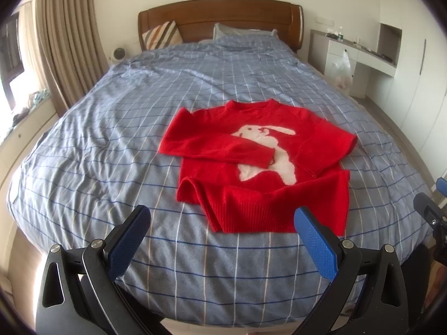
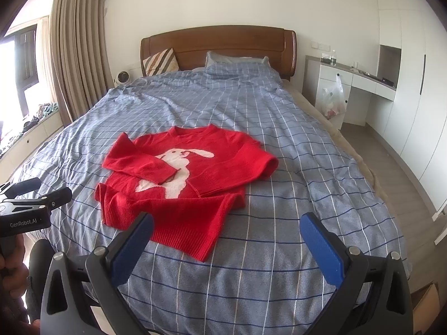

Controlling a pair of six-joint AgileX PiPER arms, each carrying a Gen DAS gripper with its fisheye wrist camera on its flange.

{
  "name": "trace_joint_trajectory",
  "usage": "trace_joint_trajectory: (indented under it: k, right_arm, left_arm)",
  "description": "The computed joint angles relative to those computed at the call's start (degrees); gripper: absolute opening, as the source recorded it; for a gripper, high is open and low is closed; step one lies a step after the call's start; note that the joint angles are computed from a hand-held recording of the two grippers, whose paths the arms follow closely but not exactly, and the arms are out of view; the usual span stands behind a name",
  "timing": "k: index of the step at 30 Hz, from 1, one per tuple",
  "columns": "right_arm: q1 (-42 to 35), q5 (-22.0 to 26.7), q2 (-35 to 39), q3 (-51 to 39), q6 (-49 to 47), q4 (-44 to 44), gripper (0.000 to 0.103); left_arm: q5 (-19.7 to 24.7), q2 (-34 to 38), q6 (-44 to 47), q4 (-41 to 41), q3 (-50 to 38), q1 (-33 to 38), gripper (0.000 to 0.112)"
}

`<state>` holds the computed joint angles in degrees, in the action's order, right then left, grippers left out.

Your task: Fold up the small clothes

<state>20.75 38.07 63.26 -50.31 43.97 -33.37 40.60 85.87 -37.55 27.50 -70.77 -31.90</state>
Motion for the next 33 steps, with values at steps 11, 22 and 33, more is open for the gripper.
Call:
trace_joint_trajectory:
  k: [11,22,33]
  right_arm:
    - [-0.1,0.0,-0.3,0.5,-0.9,1.4,0.103]
    - [0.9,0.0,-0.2,0.4,0.1,1.2,0.103]
    - [0.7,-0.1,-0.4,0.7,-0.7,2.8,0.103]
  left_arm:
    - [0.0,-0.1,-0.3,0.3,0.2,-0.1,0.103]
    - [-0.2,-0.6,-1.0,0.9,1.3,-0.1,0.103]
    - [-0.3,-0.8,-1.0,0.9,1.5,0.0,0.103]
